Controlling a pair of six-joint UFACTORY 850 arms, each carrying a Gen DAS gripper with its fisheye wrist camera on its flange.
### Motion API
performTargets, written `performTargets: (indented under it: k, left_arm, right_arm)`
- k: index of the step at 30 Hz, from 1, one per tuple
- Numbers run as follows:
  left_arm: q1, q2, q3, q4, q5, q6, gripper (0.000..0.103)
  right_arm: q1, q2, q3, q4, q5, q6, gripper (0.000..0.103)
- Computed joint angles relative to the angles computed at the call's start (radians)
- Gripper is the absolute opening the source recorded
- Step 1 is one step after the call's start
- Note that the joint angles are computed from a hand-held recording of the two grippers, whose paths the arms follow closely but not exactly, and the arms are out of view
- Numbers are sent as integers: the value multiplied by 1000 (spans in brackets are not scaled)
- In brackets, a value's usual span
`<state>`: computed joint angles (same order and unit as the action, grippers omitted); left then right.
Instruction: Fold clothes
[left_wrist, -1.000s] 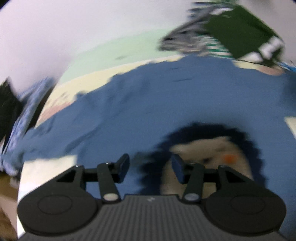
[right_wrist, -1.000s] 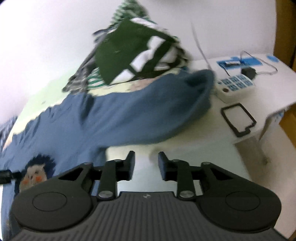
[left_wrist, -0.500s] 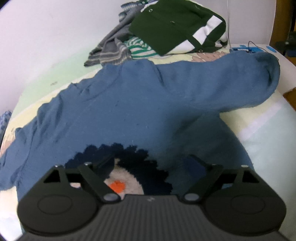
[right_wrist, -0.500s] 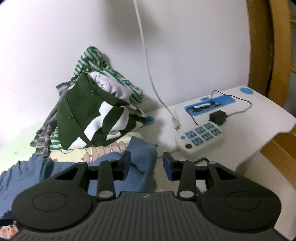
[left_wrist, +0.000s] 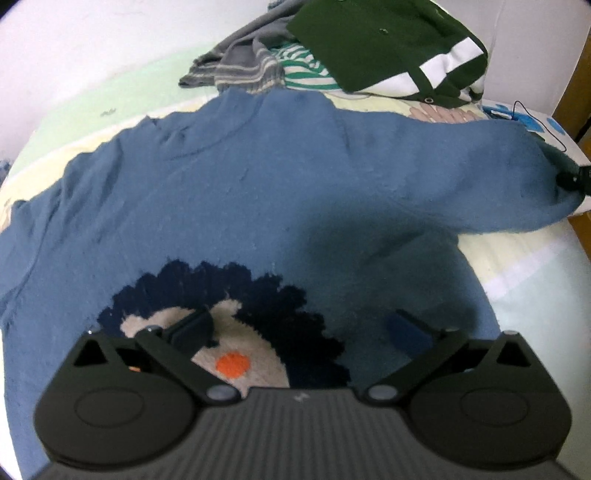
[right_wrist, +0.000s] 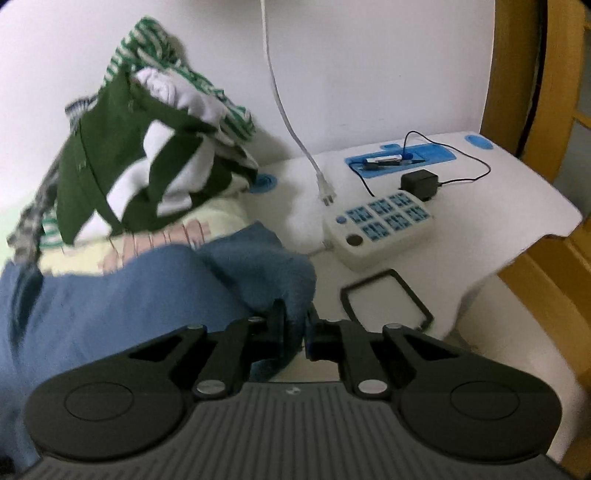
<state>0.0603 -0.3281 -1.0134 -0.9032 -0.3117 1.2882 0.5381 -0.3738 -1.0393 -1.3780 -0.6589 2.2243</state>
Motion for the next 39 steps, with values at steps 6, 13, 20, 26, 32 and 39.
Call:
performTargets:
  k: [6,13,20,26,32,39]
  left_arm:
    - [7,-11,-20,38,-27,-12,102]
    - [14,-19,-33,58,-50,-6,102]
    - [14,-24,-40,63,-58,4,102]
    - [21,-32,-56,102,-80,-6,103]
    - [49,-31,-56,35,-71,148,100]
    - [37,-17,-60,-115,-118,493,80]
  right_arm:
    - [22,22,20,119,-44,57,12]
    - [99,7,-26,218,-249,23,40]
    - [197,32,-31,-50,-100,168,37]
    - [174,-67,-117,14,23,70,31]
    - [133,-24,-45,123,-38,82,23]
    - [141,96,85,48,-15,292,24]
